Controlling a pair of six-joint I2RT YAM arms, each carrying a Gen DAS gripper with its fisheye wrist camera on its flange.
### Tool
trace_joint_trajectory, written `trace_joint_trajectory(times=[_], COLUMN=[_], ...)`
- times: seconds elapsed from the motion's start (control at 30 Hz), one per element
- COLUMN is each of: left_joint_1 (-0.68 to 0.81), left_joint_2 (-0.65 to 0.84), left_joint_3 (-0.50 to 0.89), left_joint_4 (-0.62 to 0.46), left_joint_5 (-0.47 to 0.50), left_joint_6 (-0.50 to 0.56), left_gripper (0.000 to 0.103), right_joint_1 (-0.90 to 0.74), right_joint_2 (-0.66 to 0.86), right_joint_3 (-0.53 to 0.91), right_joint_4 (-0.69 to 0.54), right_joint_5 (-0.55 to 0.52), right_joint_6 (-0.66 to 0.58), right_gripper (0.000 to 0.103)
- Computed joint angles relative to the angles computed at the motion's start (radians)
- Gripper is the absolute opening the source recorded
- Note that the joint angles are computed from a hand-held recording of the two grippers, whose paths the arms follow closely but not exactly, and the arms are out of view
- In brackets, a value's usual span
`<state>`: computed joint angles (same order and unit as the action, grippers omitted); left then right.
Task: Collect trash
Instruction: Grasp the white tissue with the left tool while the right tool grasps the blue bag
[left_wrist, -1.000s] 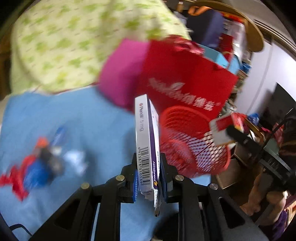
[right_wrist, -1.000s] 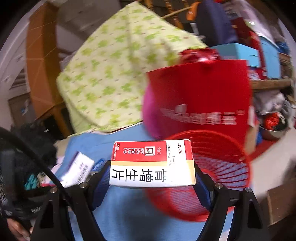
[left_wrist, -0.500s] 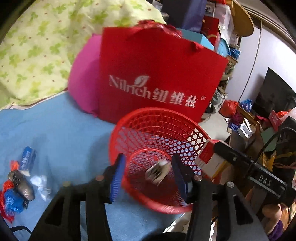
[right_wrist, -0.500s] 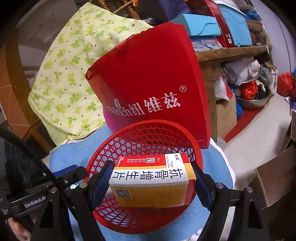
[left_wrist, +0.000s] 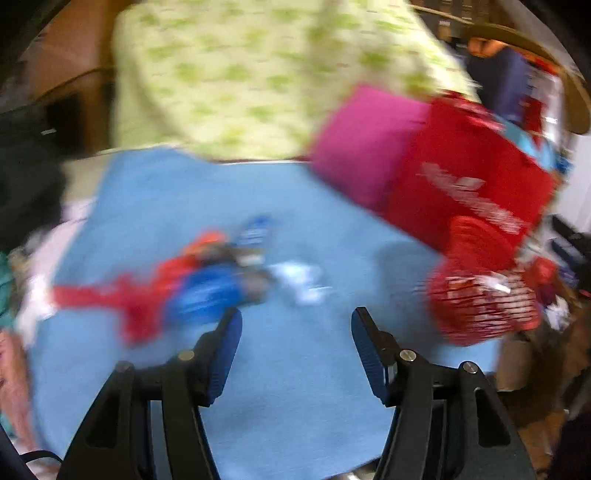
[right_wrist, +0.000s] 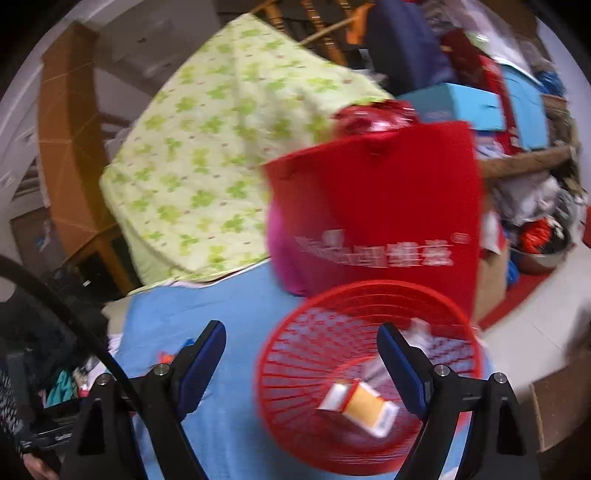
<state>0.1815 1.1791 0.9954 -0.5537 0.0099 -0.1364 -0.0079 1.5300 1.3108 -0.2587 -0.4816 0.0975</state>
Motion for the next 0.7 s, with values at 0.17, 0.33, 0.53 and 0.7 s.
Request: trace_joint_trajectory(times=[0.17,0.33,0.53,0.7], left_joint_1=[0.277,0.492,0.658,0.814], left_joint_2=[-0.048,-0.006,0.114,0.264], left_joint_3=[-0.097,-0.139,-0.136,-0.021], left_joint_4=[0.039,0.114,0.188,0.186], left_joint_5=[-0.021,0.046,0.099,0.191], left_joint_6=[0.11,0.155,0.189,0.143], left_gripper=[0.063,0.063,0.063,0.063], right_joint_1=[0.239,0.419,0.501,0.532], right_joint_2=[-0.014,0.097,0.331,0.453], right_joint_3=[-0.018,0.02,0.144,0.203], right_joint_4=[-0.02,-0.047,-0.09,-0.073], right_joint_5=[0.088,0.141,0.079,-0.015], right_joint_6=[-0.079,-0.101,-0.037,0.014], right_gripper=[0.086,0.086,0.086,0.085])
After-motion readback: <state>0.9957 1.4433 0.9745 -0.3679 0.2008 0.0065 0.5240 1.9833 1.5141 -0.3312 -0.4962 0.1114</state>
